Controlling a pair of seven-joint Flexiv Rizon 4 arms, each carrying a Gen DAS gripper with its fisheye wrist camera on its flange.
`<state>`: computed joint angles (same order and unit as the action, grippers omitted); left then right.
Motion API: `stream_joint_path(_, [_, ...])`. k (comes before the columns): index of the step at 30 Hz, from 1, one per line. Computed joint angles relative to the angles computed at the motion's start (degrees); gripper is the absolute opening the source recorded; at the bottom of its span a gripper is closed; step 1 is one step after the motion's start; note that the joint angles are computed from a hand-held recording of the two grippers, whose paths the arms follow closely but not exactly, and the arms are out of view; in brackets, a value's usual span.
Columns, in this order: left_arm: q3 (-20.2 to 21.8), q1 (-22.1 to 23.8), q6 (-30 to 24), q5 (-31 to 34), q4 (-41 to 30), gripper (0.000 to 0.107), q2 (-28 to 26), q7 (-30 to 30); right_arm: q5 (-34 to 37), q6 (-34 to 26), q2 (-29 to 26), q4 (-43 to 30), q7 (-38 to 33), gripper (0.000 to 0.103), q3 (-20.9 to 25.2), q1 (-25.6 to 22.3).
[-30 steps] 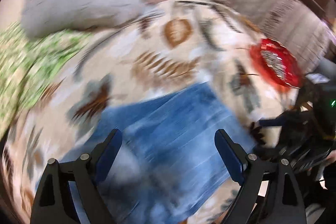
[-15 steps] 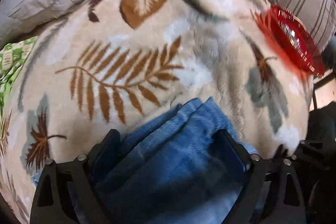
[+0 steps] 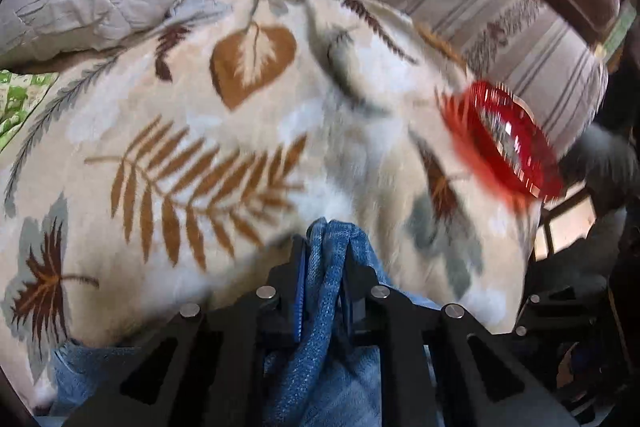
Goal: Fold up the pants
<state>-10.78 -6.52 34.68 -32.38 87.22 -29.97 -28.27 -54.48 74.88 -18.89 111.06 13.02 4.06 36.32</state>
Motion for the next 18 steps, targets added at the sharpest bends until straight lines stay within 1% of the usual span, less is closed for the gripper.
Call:
stream_joint_path(3, [-1.0, -0.8, 0.1, -1.0, -2.2, 0.014, -1.5, -1.1, 0.3, -4.7, 1.9, -0.1, -3.7, 0.019, 0.7, -0.7])
stream_joint_path(4, [-0.7, -1.6, -0.1, 0.1, -3.4, 0.015, -2.2, -2.3, 1.5, -6.6, 2.7, 0.2, -5.1, 0.019, 1.3, -1.4])
stream_joint_path(5, [0.6, -2.8, -1.3, 3.4, -5.9, 0.015, -3.7, -4.7, 3.0, -7.0, 2.8, 0.5, -6.1, 0.019, 2.1, -2.1])
stream_joint_path(6, [2.4, -4.5, -2.4, 8.1, -7.8, 0.017, -5.1, -7.9, 5.6, -7.1, 2.6, 0.9, -7.5, 0.019, 3.0, -2.9])
stream_joint_path(7, [2.5, -4.7, -2.4, 9.1, -7.9, 0.026, -5.5, -8.6, 8.3, -7.4, 2.3, 1.3, -8.5, 0.019, 3.9, -3.5])
stream_joint_path(8, [2.1, -4.3, -1.0, 8.6, -6.9, 0.038, -5.4, -8.7, 12.0, -8.9, 1.5, 1.4, -10.6, 0.019, 5.1, -4.0])
stream_joint_path(9, [2.3, -4.3, 0.0, 8.8, -6.8, 0.046, -5.4, -10.3, 13.7, -8.4, 0.9, 1.7, -11.5, 0.019, 5.4, -4.1])
stream_joint_path(10, [2.4, -4.2, 0.8, 9.0, -6.6, 0.06, -5.4, -11.4, 13.5, -6.7, 0.9, 2.7, -10.3, 0.02, 4.6, -3.8])
stream_joint_path(11, [2.4, -4.1, 1.8, 9.1, -6.1, 0.069, -5.1, -12.1, 10.4, -2.9, 1.4, 4.6, -5.5, 0.023, 2.3, -3.0])
stream_joint_path(12, [2.4, -3.8, 2.7, 9.3, -5.5, 0.074, -4.7, -12.2, 10.3, -1.5, 1.6, 5.2, -4.4, 0.024, 1.8, -3.0])
stream_joint_path(13, [2.7, -3.7, 3.5, 9.9, -4.9, 0.078, -3.9, -12.9, 12.1, -1.4, 1.9, 5.2, -5.6, 0.03, 2.7, -3.6])
stream_joint_path(14, [2.9, -3.1, 2.9, 10.1, -4.3, 0.078, -2.9, -13.3, 13.5, -1.9, 2.4, 5.3, -6.8, 0.042, 3.4, -3.8])
stream_joint_path(15, [2.9, -2.3, 2.3, 9.9, -3.7, 0.078, -1.9, -13.1, 13.8, -2.1, 3.3, 5.9, -7.1, 0.05, 3.5, -3.8])
stream_joint_path(16, [3.0, -1.6, 2.5, 9.7, -2.6, 0.078, -0.6, -12.6, 11.6, -2.0, 4.7, 6.9, -5.5, 0.065, 2.5, -3.2])
stream_joint_path(17, [3.4, -0.6, 3.0, 9.6, -0.9, 0.078, 1.4, -11.8, 8.0, -1.9, 6.0, 7.9, -2.6, 0.069, 1.3, -2.5])
stream_joint_path(18, [3.9, 0.2, 2.8, 9.8, 0.4, 0.078, 3.0, -11.0, 5.6, -2.1, 7.4, 9.1, -0.9, 0.069, 1.3, -2.6])
